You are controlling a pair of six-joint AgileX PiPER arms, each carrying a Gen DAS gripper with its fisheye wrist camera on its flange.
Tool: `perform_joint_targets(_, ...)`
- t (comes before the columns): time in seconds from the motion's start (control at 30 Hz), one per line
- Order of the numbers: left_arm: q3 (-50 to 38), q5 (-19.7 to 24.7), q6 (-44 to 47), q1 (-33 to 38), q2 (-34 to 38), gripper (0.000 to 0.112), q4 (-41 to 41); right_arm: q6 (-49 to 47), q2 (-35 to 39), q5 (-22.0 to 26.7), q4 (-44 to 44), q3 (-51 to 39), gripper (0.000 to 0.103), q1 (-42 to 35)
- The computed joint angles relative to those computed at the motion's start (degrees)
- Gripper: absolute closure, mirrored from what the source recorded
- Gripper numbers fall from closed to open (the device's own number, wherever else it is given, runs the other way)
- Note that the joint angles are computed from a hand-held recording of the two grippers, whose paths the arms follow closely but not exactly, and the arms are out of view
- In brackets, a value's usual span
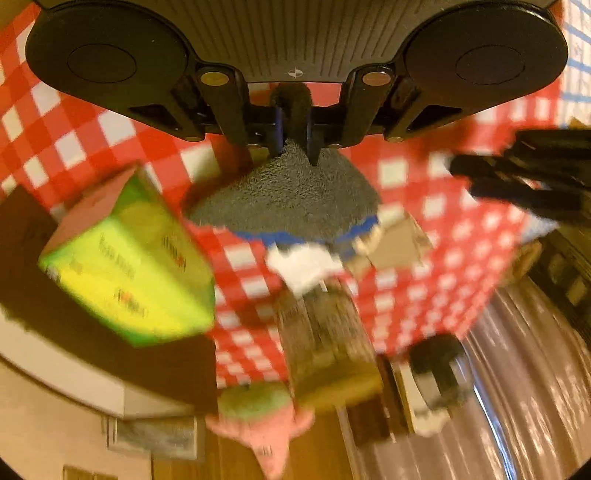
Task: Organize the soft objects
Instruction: 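Grasp the grey-and-blue towel with right tool, then lift the grey-and-blue towel off the table with right tool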
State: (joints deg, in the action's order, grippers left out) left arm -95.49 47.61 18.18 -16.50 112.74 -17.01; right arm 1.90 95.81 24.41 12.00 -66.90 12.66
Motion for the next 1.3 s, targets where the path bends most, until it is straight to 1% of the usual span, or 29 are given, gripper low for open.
perform_joint_targets(0.07,0.21,-0.03,0.46,0.18,-0.28,0.080,-0.28,-0.22,-2.31,-0.26,0.77,-0.16,0.092,-0.29)
perform_joint_targets(0.17,1.10,-0.38,1.51,0.37,-1.00,0.080,-1.20,-0.46,-5.71,1.26,1.68,-1.38,0.092,-0.90)
perform_joint_targets(0.33,2.95,-0.81,2.95,0.47,-2.09,0.080,-2.52,-3.07,-9.73,7.68,5.63,-3.06,0.092,-3.51)
perform_joint_targets(0.37,3.27,-0.83,3.21,0.48,-2.23,0.080,-2.78,-3.64,-9.90,10.41,6.60,-3.78,0.092,-4.34)
perform_joint_targets(0.47,3.95,-0.80,3.98,0.52,-2.46,0.080,-3.44,-2.83,-9.95,15.57,5.41,-3.98,0.092,-5.03)
perform_joint_targets(0.53,4.19,-0.64,4.31,0.46,-2.50,0.080,-3.54,0.66,-9.23,16.65,1.47,-3.15,0.092,-4.00)
perform_joint_targets(0.6,4.35,-0.50,4.46,0.38,-2.58,0.080,-3.52,2.31,-8.40,16.40,0.04,-1.51,0.092,-3.91)
perform_joint_targets(0.63,4.47,-0.44,4.65,0.39,-2.69,0.080,-3.66,4.25,-7.93,16.25,-1.59,-0.95,0.089,-3.66)
perform_joint_targets(0.7,4.60,-0.24,4.96,0.43,-2.82,0.080,-3.89,6.69,-7.15,16.36,-4.61,-0.62,0.074,-3.31)
perform_joint_targets(0.77,4.80,-0.19,4.90,0.37,-2.84,0.080,-3.71,7.41,-7.34,15.32,-7.58,0.25,0.035,-2.79)
perform_joint_targets(0.8,4.88,-0.14,4.75,0.33,-2.82,0.080,-3.57,8.14,-7.37,14.17,-9.50,0.72,0.029,-2.41)
perform_joint_targets(0.83,4.95,-0.05,4.64,0.32,-2.78,0.080,-3.50,8.34,-7.73,12.58,-10.90,1.77,0.025,-2.08)
perform_joint_targets(0.87,4.94,0.09,4.52,0.29,-2.70,0.080,-3.45,6.95,-7.72,10.83,-10.97,2.78,0.025,-2.14)
perform_joint_targets(0.93,4.99,0.23,4.61,0.27,-2.62,0.080,-3.51,4.51,-6.45,10.14,-10.58,2.77,0.023,-2.32)
perform_joint_targets(0.97,4.96,0.30,4.56,0.21,-2.55,0.080,-3.47,1.58,-5.70,9.38,-9.05,3.14,0.022,-2.58)
perform_joint_targets(1.07,4.89,0.55,4.50,0.15,-2.38,0.080,-3.49,-8.33,-2.97,10.60,-2.95,2.45,0.021,-3.23)
perform_joint_targets(1.13,4.89,0.79,4.30,0.07,-2.21,0.080,-3.32,-13.53,-2.29,9.88,0.13,3.35,0.021,-3.17)
perform_joint_targets(1.23,4.99,1.05,3.53,-0.17,-1.93,0.080,-2.79,-15.60,-1.05,9.48,0.58,3.51,0.021,-2.34)
perform_joint_targets(1.3,4.88,1.22,3.18,-0.35,-1.74,0.080,-2.52,-14.16,0.16,9.11,-1.00,3.12,0.021,-1.34)
